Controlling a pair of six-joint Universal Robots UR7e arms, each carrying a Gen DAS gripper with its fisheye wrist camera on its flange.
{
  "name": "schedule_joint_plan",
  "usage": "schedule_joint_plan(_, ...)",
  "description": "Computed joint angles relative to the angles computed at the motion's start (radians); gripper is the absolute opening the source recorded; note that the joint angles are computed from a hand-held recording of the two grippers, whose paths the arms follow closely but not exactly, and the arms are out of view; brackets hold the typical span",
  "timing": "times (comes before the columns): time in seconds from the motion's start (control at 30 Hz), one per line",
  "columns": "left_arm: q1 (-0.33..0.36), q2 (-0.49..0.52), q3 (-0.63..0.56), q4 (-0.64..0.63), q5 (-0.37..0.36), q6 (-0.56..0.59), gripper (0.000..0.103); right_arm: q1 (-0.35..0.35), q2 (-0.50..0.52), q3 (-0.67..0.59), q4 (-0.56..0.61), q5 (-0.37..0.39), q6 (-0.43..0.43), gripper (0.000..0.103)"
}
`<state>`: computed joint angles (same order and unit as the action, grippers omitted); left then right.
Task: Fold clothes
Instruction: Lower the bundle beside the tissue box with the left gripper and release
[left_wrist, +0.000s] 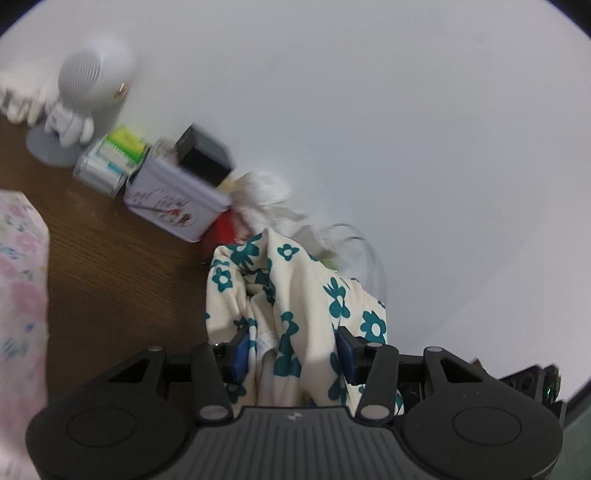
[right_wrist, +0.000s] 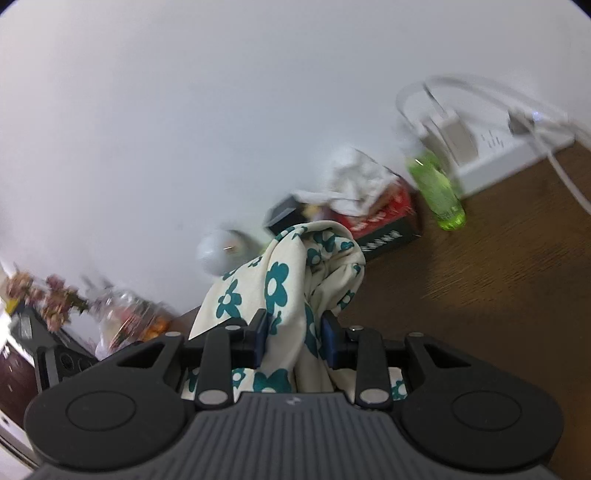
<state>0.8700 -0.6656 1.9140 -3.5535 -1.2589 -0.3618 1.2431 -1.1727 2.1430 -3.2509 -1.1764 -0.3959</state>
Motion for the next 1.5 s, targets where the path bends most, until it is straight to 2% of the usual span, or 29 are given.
schedule_joint_plan(0.03,0.011,0.007,-0.018,0.027,-0.002,-0.001,0.046,-0.013,0.029,-0.027,0.007,0.020,0.013,0.029)
schedule_joint_plan(0.13,0.038,0.023,-0.070,0.116,-0.003,-0.009,0.045,0.000,0.071,-0.113,0.095,-0.041,0.031,0.030)
schedule_joint_plan(0.33,0.032,0.051,-0.114,0.186,0.086,0.007,0.046,0.049,0.119,-0.159,0.079,-0.167,0.020,0.032)
schedule_joint_plan(0.4,0.034,0.054,-0.114,0.185,0.093,0.002,0.052,0.064,0.134,-0.162,0.055,-0.212,0.006,0.038)
schedule_joint_plan(0.43,0.036,0.054,-0.111,0.179,0.088,-0.010,0.053,0.065,0.134,-0.161,0.051,-0.217,0.007,0.041)
schedule_joint_plan(0.47,0.038,0.051,-0.105,0.170,0.078,-0.026,0.055,0.063,0.127,-0.158,0.052,-0.212,0.013,0.048)
schedule_joint_plan(0.53,0.031,0.041,-0.080,0.120,0.081,-0.043,0.055,0.055,0.112,-0.145,0.032,-0.186,0.026,0.050)
schedule_joint_plan(0.67,-0.006,0.059,-0.063,-0.086,0.136,0.089,0.055,0.044,0.103,-0.108,-0.107,-0.110,0.031,0.049)
schedule_joint_plan(0.7,-0.016,0.070,-0.067,-0.138,0.147,0.136,0.053,0.049,0.115,-0.103,-0.160,-0.104,0.020,0.045)
schedule_joint_plan(0.73,-0.022,0.080,-0.076,-0.156,0.149,0.179,0.045,0.054,0.127,-0.099,-0.212,-0.097,0.008,0.041)
schedule_joint_plan(0.8,-0.029,0.100,-0.101,-0.138,0.145,0.235,0.032,0.067,0.148,-0.106,-0.250,-0.094,-0.018,0.023)
schedule_joint_plan(0.87,-0.037,0.127,-0.135,-0.095,0.186,0.263,0.021,0.089,0.178,-0.127,-0.268,-0.127,-0.045,0.021)
schedule_joint_plan(1.0,-0.030,0.150,-0.175,0.001,0.230,0.248,0.006,0.123,0.226,-0.163,-0.278,-0.238,-0.126,0.015)
schedule_joint_plan(1.07,-0.023,0.145,-0.177,0.023,0.225,0.212,0.006,0.131,0.240,-0.172,-0.281,-0.277,-0.142,0.015)
schedule_joint_plan(1.17,-0.020,0.148,-0.178,0.030,0.232,0.213,0.005,0.123,0.235,-0.178,-0.266,-0.289,-0.099,0.015)
schedule_joint_plan(1.27,-0.029,0.155,-0.182,0.028,0.258,0.239,0.005,0.110,0.226,-0.175,-0.246,-0.277,-0.078,0.015)
schedule_joint_plan(1.37,-0.033,0.150,-0.173,0.012,0.255,0.245,0.005,0.108,0.226,-0.169,-0.258,-0.267,-0.082,0.016)
schedule_joint_plan(1.4,-0.035,0.146,-0.167,0.005,0.250,0.246,0.006,0.104,0.219,-0.162,-0.263,-0.252,-0.078,0.019)
schedule_joint_plan(1.43,-0.037,0.142,-0.162,-0.003,0.243,0.251,0.009,0.103,0.209,-0.152,-0.266,-0.244,-0.076,0.022)
schedule_joint_plan(1.47,-0.040,0.138,-0.156,-0.010,0.240,0.253,0.018,0.103,0.198,-0.142,-0.269,-0.239,-0.076,0.027)
schedule_joint_plan(1.5,-0.045,0.135,-0.152,-0.015,0.242,0.254,0.023,0.103,0.187,-0.132,-0.271,-0.234,-0.075,0.031)
